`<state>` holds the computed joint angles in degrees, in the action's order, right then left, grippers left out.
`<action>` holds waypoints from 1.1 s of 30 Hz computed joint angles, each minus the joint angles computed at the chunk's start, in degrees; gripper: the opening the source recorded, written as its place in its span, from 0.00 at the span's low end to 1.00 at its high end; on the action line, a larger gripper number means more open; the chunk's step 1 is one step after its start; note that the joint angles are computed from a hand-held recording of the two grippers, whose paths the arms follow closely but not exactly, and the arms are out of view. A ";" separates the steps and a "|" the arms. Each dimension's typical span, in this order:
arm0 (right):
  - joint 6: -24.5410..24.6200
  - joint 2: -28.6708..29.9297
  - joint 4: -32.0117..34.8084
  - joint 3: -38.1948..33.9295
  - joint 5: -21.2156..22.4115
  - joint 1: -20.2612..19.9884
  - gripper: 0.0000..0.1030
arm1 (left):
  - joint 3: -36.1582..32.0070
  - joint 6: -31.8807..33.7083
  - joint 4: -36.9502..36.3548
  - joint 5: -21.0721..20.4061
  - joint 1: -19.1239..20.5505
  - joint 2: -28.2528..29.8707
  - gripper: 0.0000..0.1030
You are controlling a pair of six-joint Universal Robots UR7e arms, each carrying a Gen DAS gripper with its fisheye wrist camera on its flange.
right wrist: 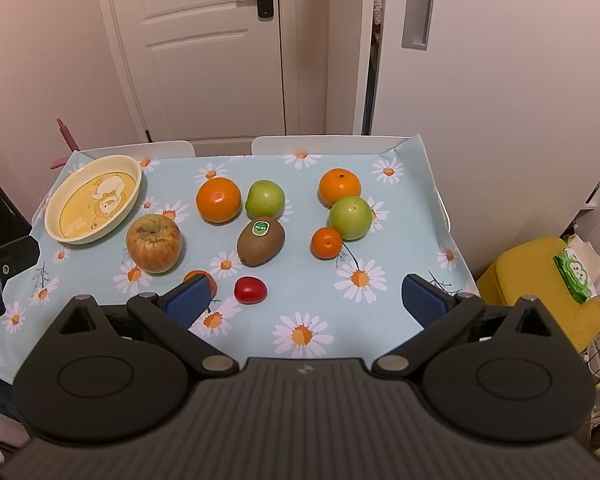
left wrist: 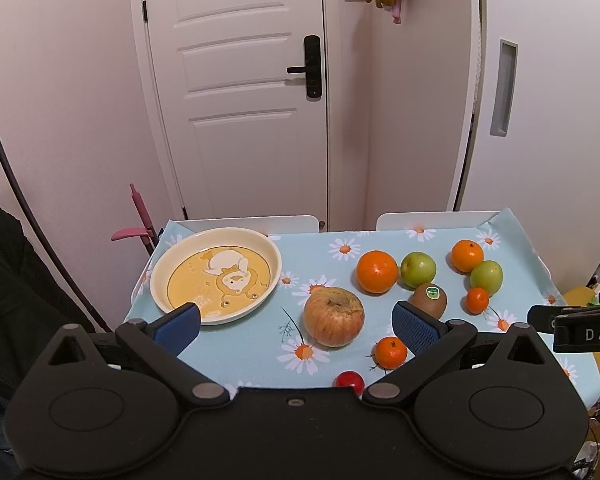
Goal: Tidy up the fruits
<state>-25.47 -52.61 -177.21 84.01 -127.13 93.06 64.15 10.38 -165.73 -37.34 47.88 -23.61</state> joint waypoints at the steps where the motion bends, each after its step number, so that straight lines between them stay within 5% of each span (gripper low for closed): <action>1: -0.04 -0.08 0.25 -0.12 0.11 -0.07 1.00 | -0.08 0.09 -0.06 -0.02 0.04 0.03 1.00; 33: 2.06 1.61 1.38 -2.75 -0.71 0.47 1.00 | -3.67 2.09 2.27 -2.16 1.28 0.88 1.00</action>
<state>-23.41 -51.00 -175.83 81.25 -127.84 93.53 60.49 12.46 -163.46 -39.50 49.16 -22.73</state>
